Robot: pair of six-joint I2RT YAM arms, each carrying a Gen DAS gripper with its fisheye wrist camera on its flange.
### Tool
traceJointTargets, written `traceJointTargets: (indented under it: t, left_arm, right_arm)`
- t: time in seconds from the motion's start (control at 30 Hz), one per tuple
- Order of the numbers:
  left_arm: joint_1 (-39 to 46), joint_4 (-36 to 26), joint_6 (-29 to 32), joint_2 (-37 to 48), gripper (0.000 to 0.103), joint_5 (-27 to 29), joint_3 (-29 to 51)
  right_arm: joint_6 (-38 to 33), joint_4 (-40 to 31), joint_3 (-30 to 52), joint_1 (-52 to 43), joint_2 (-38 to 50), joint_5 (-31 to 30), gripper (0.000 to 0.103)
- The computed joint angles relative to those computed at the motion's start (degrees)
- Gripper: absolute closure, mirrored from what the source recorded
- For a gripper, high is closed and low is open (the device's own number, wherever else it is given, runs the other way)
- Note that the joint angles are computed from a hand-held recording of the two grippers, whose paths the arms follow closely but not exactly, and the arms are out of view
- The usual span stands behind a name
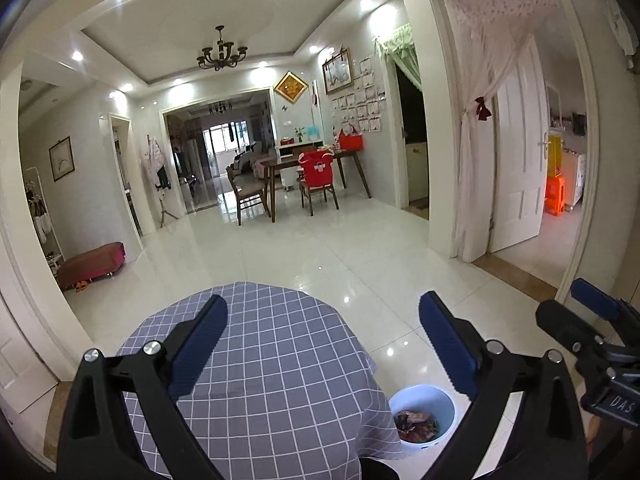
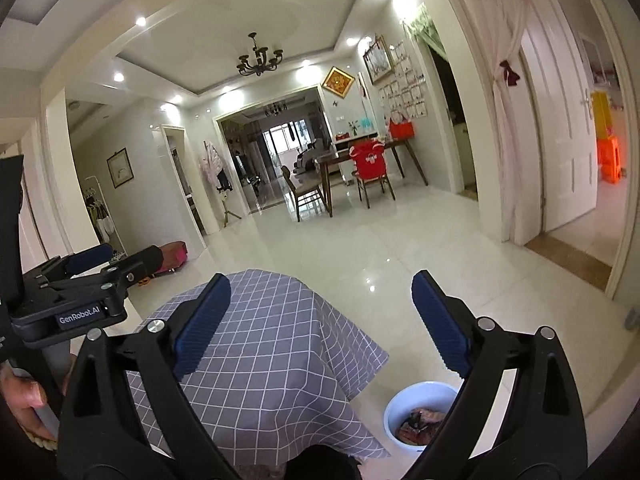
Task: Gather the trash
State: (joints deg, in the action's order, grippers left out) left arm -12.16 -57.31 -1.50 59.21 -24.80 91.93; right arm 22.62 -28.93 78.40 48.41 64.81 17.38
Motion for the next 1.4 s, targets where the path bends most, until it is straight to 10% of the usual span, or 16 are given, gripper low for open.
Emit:
traceJointTargets:
  t: [0.63,1.4]
  left_arm:
    - [-20.5,-2.6,-3.6,-0.4,0.008,-18.8,1.4]
    - [-21.5,-1.3,-3.8,0.1,0.008,-19.4,-0.1]
  right_arm:
    - [0.3,0.7,-4.3,1.4,-6.8,3.2,0.012]
    - [1.8,0.7,-6.7,-1.8,-8.7,-0.2,0.012]
